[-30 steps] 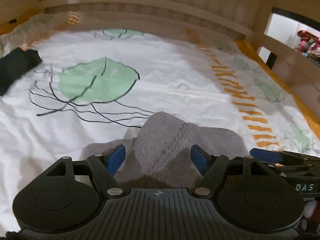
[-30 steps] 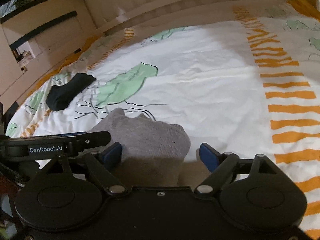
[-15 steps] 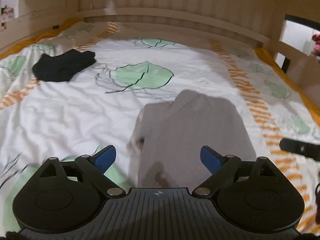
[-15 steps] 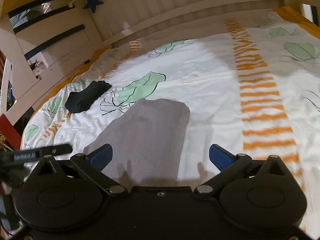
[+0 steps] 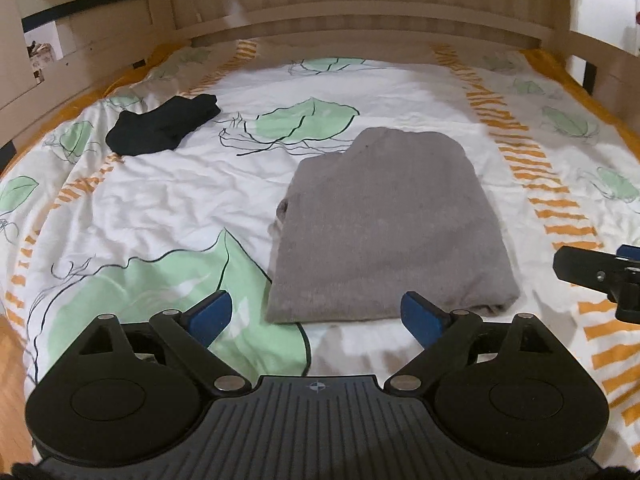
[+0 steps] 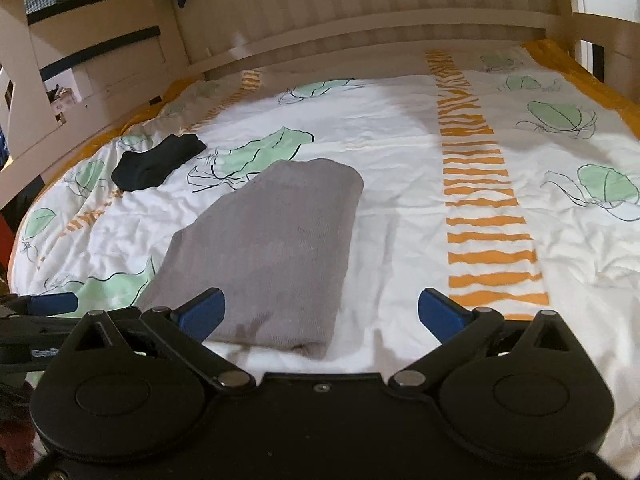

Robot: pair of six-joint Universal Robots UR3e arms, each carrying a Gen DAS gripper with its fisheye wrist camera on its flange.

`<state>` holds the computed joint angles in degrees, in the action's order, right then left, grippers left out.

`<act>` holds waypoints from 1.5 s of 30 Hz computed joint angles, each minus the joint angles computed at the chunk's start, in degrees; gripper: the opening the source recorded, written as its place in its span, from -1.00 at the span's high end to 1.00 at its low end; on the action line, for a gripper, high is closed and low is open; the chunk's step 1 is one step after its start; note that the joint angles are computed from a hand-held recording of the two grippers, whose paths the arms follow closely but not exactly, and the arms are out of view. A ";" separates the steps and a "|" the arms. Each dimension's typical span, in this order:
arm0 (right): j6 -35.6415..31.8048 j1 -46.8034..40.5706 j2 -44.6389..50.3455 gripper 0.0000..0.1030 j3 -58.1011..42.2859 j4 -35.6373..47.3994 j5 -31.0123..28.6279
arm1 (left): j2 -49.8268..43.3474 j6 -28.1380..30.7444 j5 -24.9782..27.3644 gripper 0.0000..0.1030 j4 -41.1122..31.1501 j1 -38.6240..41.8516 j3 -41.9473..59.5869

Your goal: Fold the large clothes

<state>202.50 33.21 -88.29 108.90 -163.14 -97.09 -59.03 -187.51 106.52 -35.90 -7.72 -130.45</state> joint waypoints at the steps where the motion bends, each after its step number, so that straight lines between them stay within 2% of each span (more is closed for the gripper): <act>1: 0.38 0.28 -0.67 -0.99 0.52 0.09 -0.38 | 0.46 -0.66 -0.18 -0.78 -0.82 -0.28 0.13; 2: 0.77 0.75 -1.19 -0.99 0.82 0.46 -1.16 | 1.39 -1.02 -1.25 -0.78 -1.96 0.23 0.17; 7: 1.18 2.36 -3.36 -0.99 1.93 2.96 -4.12 | 3.22 -4.41 -0.01 -0.78 -5.34 -2.16 0.40; 14: 1.76 4.12 -5.07 -0.99 2.78 5.32 -6.63 | 6.39 -5.47 -1.00 -0.78 -9.58 -2.14 0.30; 25: 1.90 4.72 -5.63 -0.99 3.01 6.52 -6.11 | 8.49 -6.06 -2.54 -0.78 -12.92 -1.12 0.42; 45: 0.74 3.91 -5.70 -0.99 1.88 7.27 -4.90 | 8.04 -6.02 -2.74 -0.78 -12.82 -0.89 0.61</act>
<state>203.24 37.13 -93.99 110.78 -155.87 -101.99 -51.00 -193.53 103.78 -48.73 -8.61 -129.84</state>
